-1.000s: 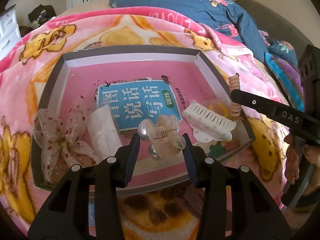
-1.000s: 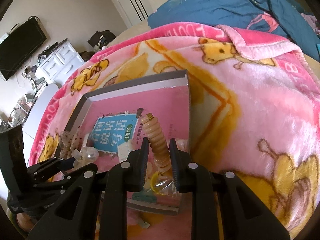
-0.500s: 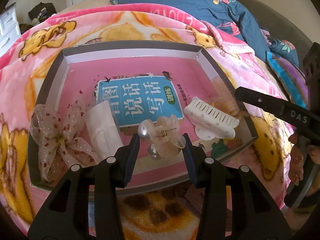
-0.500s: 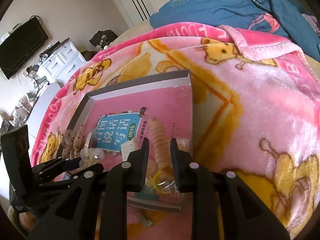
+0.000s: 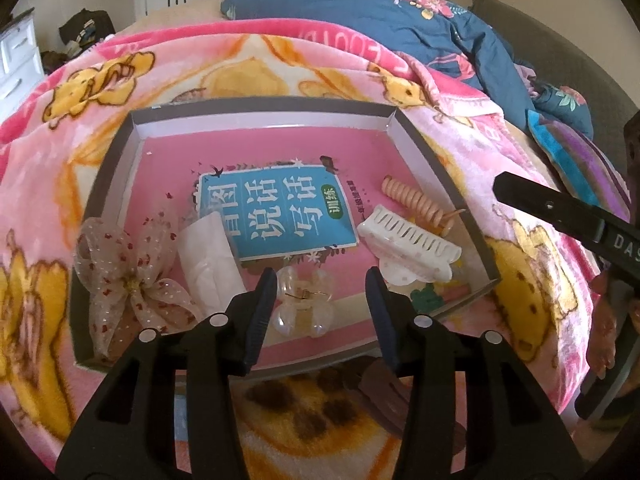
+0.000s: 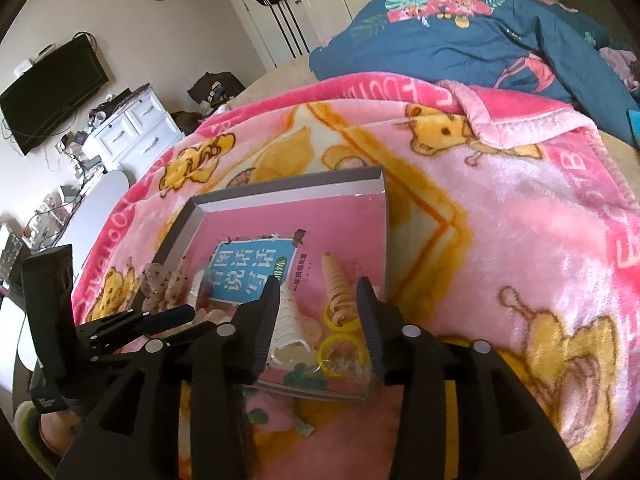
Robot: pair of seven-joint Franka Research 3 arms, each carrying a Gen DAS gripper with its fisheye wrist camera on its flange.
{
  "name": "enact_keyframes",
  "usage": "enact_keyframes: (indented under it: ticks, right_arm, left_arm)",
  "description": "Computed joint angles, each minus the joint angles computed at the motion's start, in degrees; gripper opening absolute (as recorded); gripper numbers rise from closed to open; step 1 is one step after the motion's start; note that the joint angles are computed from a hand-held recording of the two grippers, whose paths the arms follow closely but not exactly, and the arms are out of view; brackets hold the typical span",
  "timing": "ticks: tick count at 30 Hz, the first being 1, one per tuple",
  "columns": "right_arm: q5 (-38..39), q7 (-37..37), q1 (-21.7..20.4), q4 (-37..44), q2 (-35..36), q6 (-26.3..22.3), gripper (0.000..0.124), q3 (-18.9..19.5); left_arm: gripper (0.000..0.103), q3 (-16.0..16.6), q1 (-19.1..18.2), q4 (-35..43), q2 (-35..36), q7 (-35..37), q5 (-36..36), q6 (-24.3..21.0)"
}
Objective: Organize jewelry
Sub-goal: 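Open the left tool to drop the pearl clip while the right drops the coiled tie in the box, then withdraw both open tools from the box back over the blanket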
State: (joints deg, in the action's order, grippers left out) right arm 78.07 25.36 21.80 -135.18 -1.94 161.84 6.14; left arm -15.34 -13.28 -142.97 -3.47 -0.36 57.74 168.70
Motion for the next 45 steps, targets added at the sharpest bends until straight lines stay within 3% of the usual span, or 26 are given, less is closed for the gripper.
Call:
enact_keyframes:
  ticks: [10, 15, 21, 26, 37, 45]
  right_arm:
    - [4.01, -3.26, 1.03, -3.83, -6.36, 0.67, 0.067, -0.91]
    - [5.16, -4.55, 1.56, -5.52, -9.48, 0.99, 0.072, -1.54]
    - [6.48, -5.77, 2.24, -7.32, -13.11, 0.83, 0.078, -2.16]
    - [6.46, -6.14, 2.96, -9.13, -16.43, 0.84, 0.08, -2.42]
    - [6.35, -6.68, 4.96, -13.75, -24.05, 1.28, 0.085, -3.08]
    - [3.83, -5.0, 6.08, -17.64, -28.98, 1.46, 0.085, -3.7]
  left_arm:
    - [0.05, -1.76, 0.58, -2.98, -6.4, -0.14, -2.24, -1.25]
    - [0.058, -3.33, 1.4, -5.74, -11.51, 0.57, -4.89, -1.94]
    - [0.08, -5.57, 2.59, -8.99, -17.77, 1.11, -8.48, -2.84]
    - [0.09, -6.52, 3.06, -12.01, -23.19, 1.74, -12.24, -3.45]
    - [0.092, -8.54, 1.91, -16.62, -32.75, 4.63, -19.3, -6.86]
    - [0.093, -9.68, -0.06, -18.55, -35.81, 5.45, -22.51, -8.91]
